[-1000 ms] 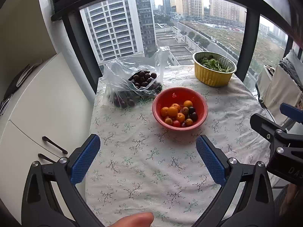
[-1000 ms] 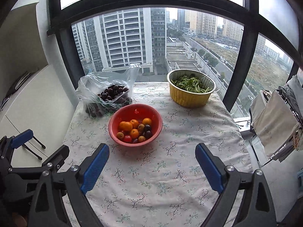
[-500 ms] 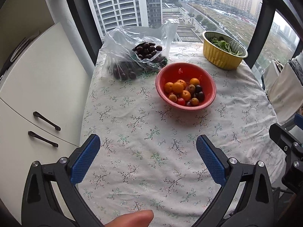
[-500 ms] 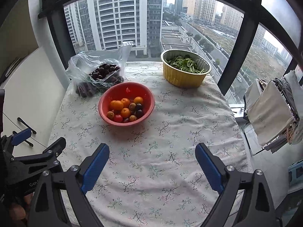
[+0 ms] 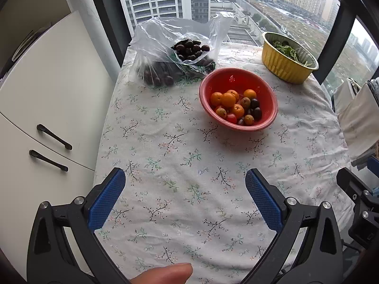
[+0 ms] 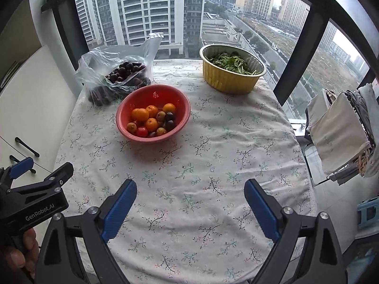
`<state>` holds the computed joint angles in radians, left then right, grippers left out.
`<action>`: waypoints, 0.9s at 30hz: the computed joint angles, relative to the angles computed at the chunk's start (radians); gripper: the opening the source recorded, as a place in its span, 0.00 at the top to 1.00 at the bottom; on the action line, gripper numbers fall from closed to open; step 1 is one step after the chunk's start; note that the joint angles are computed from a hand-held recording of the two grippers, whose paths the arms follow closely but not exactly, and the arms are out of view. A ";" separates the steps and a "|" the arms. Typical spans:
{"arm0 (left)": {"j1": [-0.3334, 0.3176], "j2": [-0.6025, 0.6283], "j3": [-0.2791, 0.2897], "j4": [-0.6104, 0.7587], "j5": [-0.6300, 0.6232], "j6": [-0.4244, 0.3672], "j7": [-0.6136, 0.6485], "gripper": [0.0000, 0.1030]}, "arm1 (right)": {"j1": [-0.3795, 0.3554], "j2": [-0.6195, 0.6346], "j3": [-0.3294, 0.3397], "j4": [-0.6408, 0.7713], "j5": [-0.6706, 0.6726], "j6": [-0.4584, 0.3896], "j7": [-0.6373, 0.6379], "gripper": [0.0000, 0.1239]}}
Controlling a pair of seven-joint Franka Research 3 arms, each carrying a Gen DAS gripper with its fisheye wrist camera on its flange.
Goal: Organize fruits
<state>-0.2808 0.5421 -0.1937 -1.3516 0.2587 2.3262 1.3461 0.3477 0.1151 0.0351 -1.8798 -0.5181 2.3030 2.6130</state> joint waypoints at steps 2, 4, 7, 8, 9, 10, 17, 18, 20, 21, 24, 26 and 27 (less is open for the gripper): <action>-0.002 0.001 0.001 0.002 0.000 -0.004 -0.004 0.00 | -0.001 -0.001 0.000 -0.001 0.003 0.003 -0.009 0.24; -0.003 -0.002 0.001 -0.003 0.000 -0.005 -0.007 0.00 | -0.002 -0.001 0.000 -0.002 0.005 0.004 -0.014 0.24; -0.003 -0.003 0.000 -0.006 0.001 -0.006 -0.006 0.00 | -0.004 -0.002 0.000 -0.005 0.016 0.008 -0.023 0.24; -0.004 -0.004 -0.001 -0.007 0.001 -0.006 -0.007 0.00 | -0.004 -0.002 0.000 -0.006 0.019 0.008 -0.026 0.24; -0.004 -0.004 -0.001 -0.007 0.001 -0.006 -0.006 0.00 | -0.005 -0.001 0.000 -0.006 0.020 0.009 -0.029 0.24; -0.004 -0.004 -0.001 -0.007 0.000 -0.006 -0.006 0.00 | -0.005 -0.002 0.000 -0.007 0.020 0.009 -0.030 0.24; -0.004 -0.003 -0.002 -0.008 -0.002 -0.006 -0.007 0.00 | -0.004 -0.004 0.000 -0.010 0.022 0.007 -0.025 0.24; -0.004 -0.003 -0.002 -0.008 -0.002 -0.006 -0.006 0.00 | -0.004 -0.005 0.000 -0.011 0.022 0.006 -0.024 0.24; -0.005 -0.002 -0.002 -0.007 -0.002 -0.007 -0.007 0.00 | -0.005 -0.008 0.001 -0.015 0.022 0.008 -0.027 0.24; -0.006 -0.003 -0.002 -0.008 -0.001 -0.007 -0.009 0.00 | -0.004 -0.007 0.002 -0.014 0.020 0.006 -0.022 0.24; -0.007 -0.004 -0.002 -0.011 0.000 -0.005 -0.010 0.00 | -0.004 -0.007 0.002 -0.014 0.022 0.005 -0.022 0.24; -0.006 -0.004 -0.002 -0.011 -0.001 -0.005 -0.010 0.00 | -0.005 -0.006 0.002 -0.014 0.025 0.007 -0.028 0.24; -0.006 -0.005 -0.002 -0.012 -0.001 -0.005 -0.011 0.00 | -0.007 -0.007 0.002 -0.016 0.026 0.010 -0.033 0.24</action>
